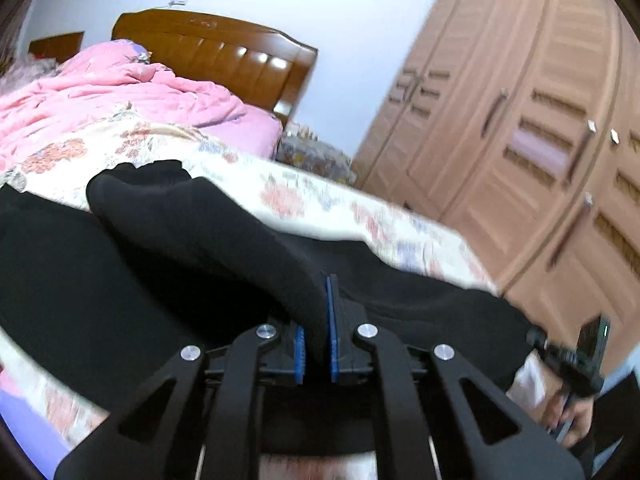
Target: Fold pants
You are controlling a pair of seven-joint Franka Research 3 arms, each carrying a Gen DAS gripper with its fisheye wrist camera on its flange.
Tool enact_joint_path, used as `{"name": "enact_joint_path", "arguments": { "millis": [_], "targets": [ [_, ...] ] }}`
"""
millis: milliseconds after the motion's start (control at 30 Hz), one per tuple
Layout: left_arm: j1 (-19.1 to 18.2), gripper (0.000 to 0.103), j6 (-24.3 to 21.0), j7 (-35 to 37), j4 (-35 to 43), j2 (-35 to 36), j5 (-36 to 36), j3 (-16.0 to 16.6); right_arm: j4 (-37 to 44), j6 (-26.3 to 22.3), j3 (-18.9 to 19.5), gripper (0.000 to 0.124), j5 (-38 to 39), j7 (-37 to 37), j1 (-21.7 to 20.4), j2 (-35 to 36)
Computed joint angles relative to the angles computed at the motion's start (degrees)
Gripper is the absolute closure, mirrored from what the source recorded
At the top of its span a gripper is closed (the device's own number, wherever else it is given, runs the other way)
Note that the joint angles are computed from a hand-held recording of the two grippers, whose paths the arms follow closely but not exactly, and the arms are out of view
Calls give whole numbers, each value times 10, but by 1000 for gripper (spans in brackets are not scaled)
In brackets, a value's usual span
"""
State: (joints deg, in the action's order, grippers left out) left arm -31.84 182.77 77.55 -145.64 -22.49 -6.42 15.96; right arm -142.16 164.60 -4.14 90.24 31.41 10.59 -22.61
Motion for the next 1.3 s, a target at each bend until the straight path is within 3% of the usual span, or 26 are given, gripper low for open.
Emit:
{"name": "enact_joint_path", "arguments": {
  "millis": [67, 100, 133, 233, 267, 367, 433, 500, 567, 667, 800, 900, 967, 1167, 1300],
  "targets": [
    [35, 94, -19, -7, -31, -2, 19, -35, -22, -15, -5, 113, -32, 43, -5, 10],
    [23, 94, -28, -4, -40, 3, 6, -27, -29, -19, -11, 115, -17, 32, -4, 20],
    [-9, 94, -34, 4, -43, 12, -17, 2, -31, -26, -18, 116, 29, -11, -2, 18],
    [-66, 94, -3, 34, -52, 37, -74, 54, -27, -16, 1, 116, 8, 13, -13, 13],
    [-70, 94, -3, 33, -50, 35, -78, 57, -26, -17, 2, 116, 6, 10, -12, 6],
    [-20, 94, 17, 18, -58, 15, -54, 8, -33, -46, -10, 116, 30, -19, -13, -16],
    [11, 94, 16, 7, -59, 3, -28, -20, -44, -35, 0, 116, 4, 5, -17, -20],
    [-2, 94, 1, 0, -58, 1, -17, -7, -51, -40, -7, 116, -12, 35, -17, -6],
    [-31, 94, -14, 3, -62, 7, -25, 25, -57, -60, -19, 116, 30, 10, -17, -6],
    [-48, 94, -12, 17, -66, 19, -49, 39, -55, -46, -4, 116, 2, 33, -24, -14],
    [-29, 93, -7, 19, -70, 13, -45, 18, -49, -38, -4, 116, -20, 54, -19, -12],
    [-44, 92, -13, 23, -64, 27, -50, 33, -54, -38, -10, 116, 30, 17, -14, -5],
    [-54, 90, 12, 33, -72, 31, -52, 42, -54, -35, -3, 116, 16, 33, -19, -7],
    [-3, 90, 15, -5, -80, 18, -21, -8, -75, 15, 11, 117, -9, 53, -8, -48],
    [-21, 90, -5, -4, -71, 28, -7, 14, -70, 6, -1, 117, -16, 62, -1, -23]
  ]
}}
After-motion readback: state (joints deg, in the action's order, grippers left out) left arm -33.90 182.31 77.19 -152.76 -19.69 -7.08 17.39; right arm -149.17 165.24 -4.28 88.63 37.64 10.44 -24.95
